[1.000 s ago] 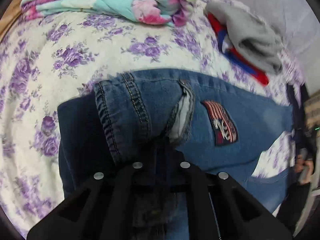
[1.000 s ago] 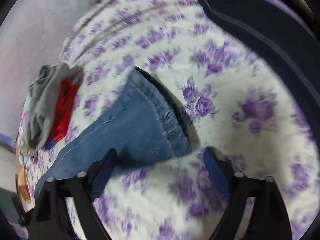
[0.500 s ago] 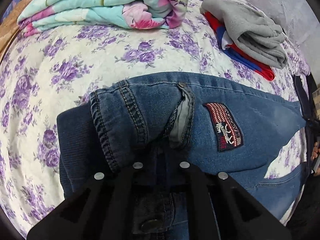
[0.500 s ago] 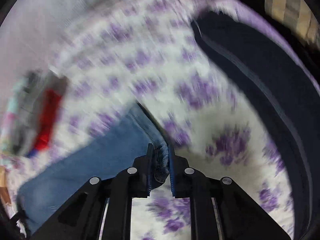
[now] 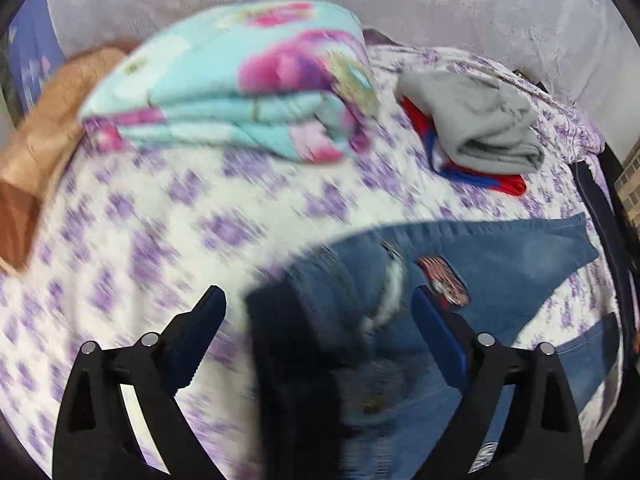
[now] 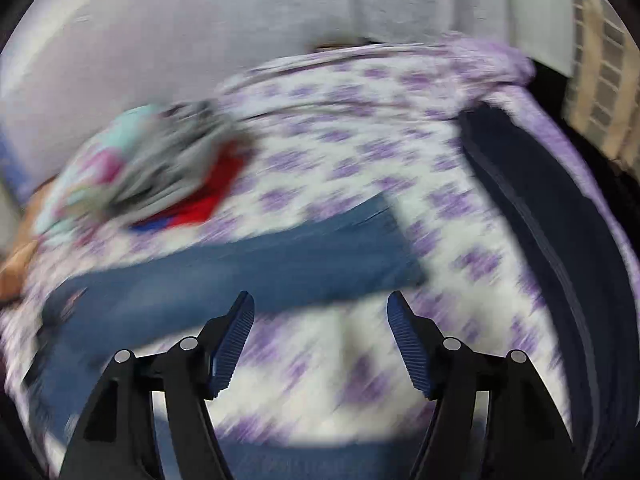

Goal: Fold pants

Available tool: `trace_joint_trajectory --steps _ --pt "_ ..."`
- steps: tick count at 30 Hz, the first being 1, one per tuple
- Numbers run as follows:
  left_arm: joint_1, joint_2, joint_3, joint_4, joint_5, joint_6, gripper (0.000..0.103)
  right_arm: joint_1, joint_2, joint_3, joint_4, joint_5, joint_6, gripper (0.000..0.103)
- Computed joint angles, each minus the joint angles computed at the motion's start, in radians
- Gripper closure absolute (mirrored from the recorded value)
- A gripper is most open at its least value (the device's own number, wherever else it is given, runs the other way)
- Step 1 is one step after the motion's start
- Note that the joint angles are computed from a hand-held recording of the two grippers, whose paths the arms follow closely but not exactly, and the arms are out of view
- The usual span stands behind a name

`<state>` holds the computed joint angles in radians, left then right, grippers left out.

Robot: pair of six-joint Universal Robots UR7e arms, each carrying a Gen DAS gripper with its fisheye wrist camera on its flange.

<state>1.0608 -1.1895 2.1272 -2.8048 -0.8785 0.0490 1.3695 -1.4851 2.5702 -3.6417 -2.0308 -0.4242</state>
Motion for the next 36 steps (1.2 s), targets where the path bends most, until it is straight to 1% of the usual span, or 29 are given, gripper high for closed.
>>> trace_joint_trajectory --steps 1,2,3,5,6,7,8,10,11,12,13,14,15,16,18,19,20,21,22,23,25,28,29,30,32,33,34,35,36 --pt "0.004 0.010 -0.025 0.006 0.022 0.018 0.012 0.004 -0.010 0.052 -0.007 0.025 -0.001 0.033" --pt "0.017 0.029 -0.059 0.013 0.029 0.053 0.012 0.010 -0.005 0.086 -0.022 0.031 0.000 0.033" --pt "0.040 0.042 -0.097 0.037 -0.007 0.095 0.012 0.018 0.016 0.127 -0.057 0.026 0.004 0.033" --pt "0.101 0.070 -0.193 0.178 -0.164 0.182 0.012 0.043 0.051 0.176 -0.112 -0.013 0.022 0.033" --pt "0.127 0.091 -0.237 0.245 -0.234 0.212 0.012 0.065 0.077 0.180 -0.128 -0.050 0.036 0.033" --pt "0.148 0.117 -0.275 0.294 -0.276 0.237 0.012 0.101 0.108 0.178 -0.137 -0.113 0.052 0.033" --pt "0.170 0.155 -0.321 0.346 -0.296 0.259 0.012 0.135 0.140 0.167 -0.148 -0.171 0.057 0.033" --pt "0.204 0.213 -0.390 0.416 -0.306 0.253 0.012 0.217 0.193 0.122 -0.142 -0.284 0.061 0.033" --pt "0.228 0.239 -0.419 0.442 -0.331 0.241 0.012 0.247 0.206 0.103 -0.122 -0.307 0.061 0.033" --pt "0.244 0.245 -0.421 0.426 -0.361 0.241 0.012 0.262 0.214 0.075 -0.085 -0.309 0.058 0.031" --pt "0.252 0.236 -0.396 0.368 -0.385 0.263 0.019 0.272 0.232 0.035 -0.041 -0.294 0.048 0.026" --pt "0.258 0.215 -0.359 0.311 -0.427 0.310 0.053 0.273 0.256 -0.006 -0.004 -0.274 0.028 0.024" --pt "0.270 0.197 -0.335 0.296 -0.494 0.342 0.069 0.276 0.305 -0.069 0.035 -0.252 -0.002 0.024" --pt "0.275 0.188 -0.325 0.292 -0.520 0.344 0.075 0.274 0.335 -0.115 0.064 -0.232 -0.023 0.024" --pt "0.259 0.173 -0.294 0.247 -0.497 0.366 0.077 0.276 0.394 -0.227 0.177 -0.143 -0.066 0.024" --pt "0.253 0.166 -0.281 0.227 -0.490 0.385 0.078 0.280 0.429 -0.301 0.261 -0.069 -0.110 0.024" --pt "0.248 0.155 -0.266 0.208 -0.490 0.407 0.078 0.290 0.462 -0.375 0.355 -0.015 -0.157 0.024" --pt "0.244 0.146 -0.254 0.197 -0.492 0.417 0.078 0.305 0.504 -0.457 0.458 0.014 -0.204 0.024" --pt "0.243 0.139 -0.248 0.191 -0.495 0.427 0.078 0.317 0.537 -0.516 0.534 0.018 -0.237 0.022" --pt "0.242 0.136 -0.244 0.185 -0.498 0.433 0.078 0.331 0.587 -0.596 0.631 0.004 -0.280 0.021" --pt "0.242 0.131 -0.242 0.175 -0.505 0.445 0.078 0.350 0.673 -0.715 0.749 -0.061 -0.321 0.021" --pt "0.239 0.126 -0.224 0.144 -0.507 0.462 0.078 0.353 0.776 -0.850 0.844 -0.147 -0.353 0.021" --pt "0.239 0.126 -0.221 0.139 -0.509 0.465 0.078 0.346 0.789 -0.873 0.865 -0.146 -0.357 0.021" --pt "0.239 0.127 -0.220 0.137 -0.514 0.467 0.078 0.336 0.795 -0.901 0.921 -0.133 -0.344 0.021" --pt "0.245 0.128 -0.227 0.145 -0.526 0.466 0.078 0.302 0.803 -0.971 1.119 -0.067 -0.252 0.022" --pt "0.248 0.129 -0.230 0.150 -0.528 0.464 0.078 0.286 0.802 -0.986 1.178 -0.032 -0.213 0.034" --pt "0.248 0.132 -0.233 0.153 -0.523 0.462 0.078 0.271 0.799 -0.984 1.194 0.007 -0.191 0.051" --pt "0.247 0.131 -0.230 0.150 -0.514 0.458 0.078 0.271 0.786 -0.961 1.169 0.028 -0.211 0.065" --pt "0.244 0.134 -0.229 0.145 -0.505 0.454 0.078 0.271 0.773 -0.932 1.131 0.060 -0.239 0.088"
